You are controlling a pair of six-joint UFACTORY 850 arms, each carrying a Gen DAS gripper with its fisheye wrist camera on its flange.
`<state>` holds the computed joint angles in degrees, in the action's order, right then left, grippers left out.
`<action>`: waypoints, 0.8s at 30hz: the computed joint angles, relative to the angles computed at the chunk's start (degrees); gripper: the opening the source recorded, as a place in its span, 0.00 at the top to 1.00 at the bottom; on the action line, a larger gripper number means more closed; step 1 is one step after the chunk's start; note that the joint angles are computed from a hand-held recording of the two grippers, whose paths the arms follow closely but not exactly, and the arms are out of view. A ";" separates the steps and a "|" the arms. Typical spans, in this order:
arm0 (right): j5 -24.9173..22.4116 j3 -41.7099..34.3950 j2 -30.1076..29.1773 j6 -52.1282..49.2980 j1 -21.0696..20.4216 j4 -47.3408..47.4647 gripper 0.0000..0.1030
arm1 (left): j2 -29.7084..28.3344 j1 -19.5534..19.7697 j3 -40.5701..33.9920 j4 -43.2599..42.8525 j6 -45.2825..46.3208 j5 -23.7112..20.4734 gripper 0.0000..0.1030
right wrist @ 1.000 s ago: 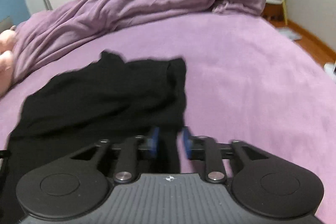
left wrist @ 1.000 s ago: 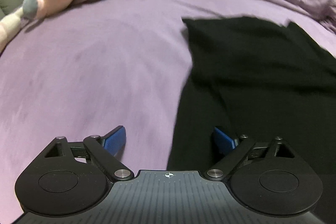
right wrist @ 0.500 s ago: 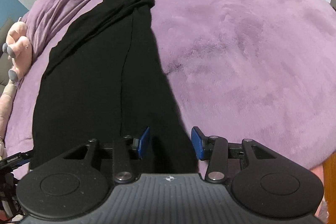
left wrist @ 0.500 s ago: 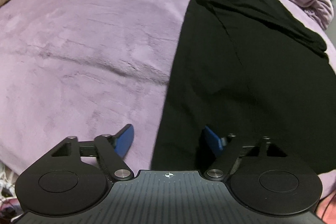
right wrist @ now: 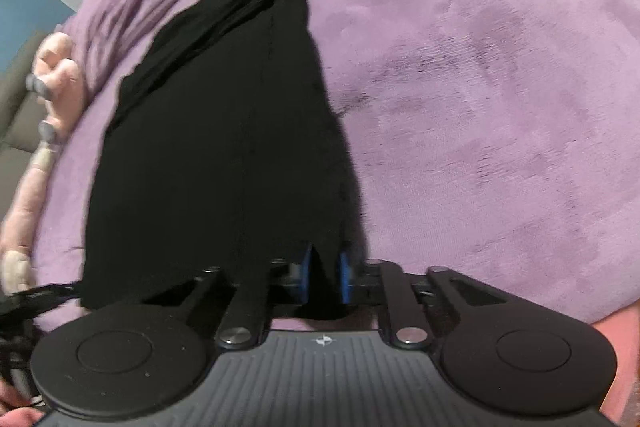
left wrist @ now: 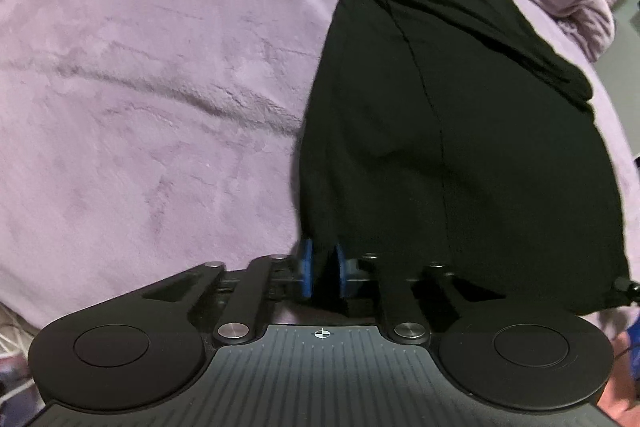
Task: Fold small clothes
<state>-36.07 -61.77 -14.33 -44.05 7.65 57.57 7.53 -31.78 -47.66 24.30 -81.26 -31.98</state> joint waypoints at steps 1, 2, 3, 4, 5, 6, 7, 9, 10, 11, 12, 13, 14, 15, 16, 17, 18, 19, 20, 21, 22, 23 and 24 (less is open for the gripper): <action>-1.63 -0.15 -0.18 -0.93 -0.55 1.70 0.95 | 0.36 0.18 0.31 -0.23 0.18 0.72 0.92; -3.24 -0.30 -0.46 -1.85 -1.13 3.88 0.95 | 0.74 0.33 0.56 -0.12 0.00 1.50 0.93; -4.85 -0.44 -0.74 -2.46 -1.67 6.23 0.95 | 1.14 0.56 0.76 -0.18 -0.48 2.38 0.93; -6.52 -0.71 -1.17 -2.96 -2.25 8.73 0.95 | 1.71 0.97 1.09 0.14 -1.60 3.82 0.94; -7.91 -0.91 -1.52 -4.03 -2.73 11.45 0.95 | 2.50 1.46 1.39 1.74 -4.09 5.59 0.94; -9.03 -0.95 -1.72 -6.11 -3.17 14.91 0.95 | 3.28 1.83 1.62 4.92 -7.77 7.17 0.94; -9.75 -1.16 -1.94 -8.17 -3.46 18.26 0.95 | 3.75 2.23 1.56 8.45 -11.44 8.29 0.94; -10.18 -2.76 -3.02 -9.84 -3.42 22.34 0.96 | 3.95 3.44 0.78 16.04 -18.72 10.00 0.94; -9.99 -3.94 -3.82 -10.50 -3.13 24.24 0.97 | 3.51 4.02 -0.02 19.49 -21.33 10.23 0.94; -9.76 -5.06 -4.61 -11.29 -2.81 26.05 0.98 | 2.71 4.80 -1.12 22.41 -23.04 10.56 0.94; -9.30 -6.37 -5.54 -12.05 -2.37 28.08 0.98 | 1.74 5.70 -2.27 24.62 -24.18 10.95 0.94; -8.64 -7.99 -6.71 -13.05 -1.81 30.44 0.99 | 0.69 6.36 -3.34 27.11 -25.99 10.82 0.93; -7.43 -9.55 -7.76 -13.98 -1.13 32.27 0.99 | -0.68 7.31 -4.60 29.59 -27.78 10.68 0.93; -5.61 -11.11 -8.69 -14.86 -0.31 33.57 0.99 | -2.10 8.20 -5.78 31.44 -29.25 10.71 0.93; -3.74 -13.34 -10.11 -15.31 0.49 34.03 0.99 | -3.50 8.90 -6.88 32.81 -30.53 10.49 0.93; -1.59 -15.01 -11.13 -15.46 1.40 34.31 0.99 | -5.16 9.81 -8.10 33.30 -31.15 10.50 0.93; 0.67 -16.97 -12.32 -14.99 2.20 33.53 0.99 | -6.72 10.69 -9.54 31.75 -29.73 10.65 0.93; 3.02 -18.73 -13.22 -14.12 3.05 31.49 0.99 | -8.14 11.29 -10.79 29.58 -27.75 10.61 0.93; 3.94 -20.05 -13.89 -14.42 3.69 29.63 0.98 | -9.60 11.73 -11.88 27.76 -25.89 11.04 0.93; 3.37 -20.74 -14.22 -15.79 4.03 28.45 0.95 | -10.30 12.01 -12.32 25.91 -23.62 11.57 0.93; 1.43 -21.47 -14.49 -17.57 4.21 25.88 0.94 | -10.96 12.09 -12.79 24.15 -21.09 11.63 0.93; -0.52 -22.02 -14.57 -18.96 4.42 22.18 0.91 | -11.62 12.00 -13.12 23.25 -18.88 11.56 0.93; -2.96 -22.52 -14.51 -20.15 4.62 17.26 0.76 | -11.64 11.87 -12.84 23.01 -17.39 11.44 0.93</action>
<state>-39.04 -84.29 -28.84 -64.20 12.27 74.83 -4.11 -19.91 -60.50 47.31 -98.64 -20.54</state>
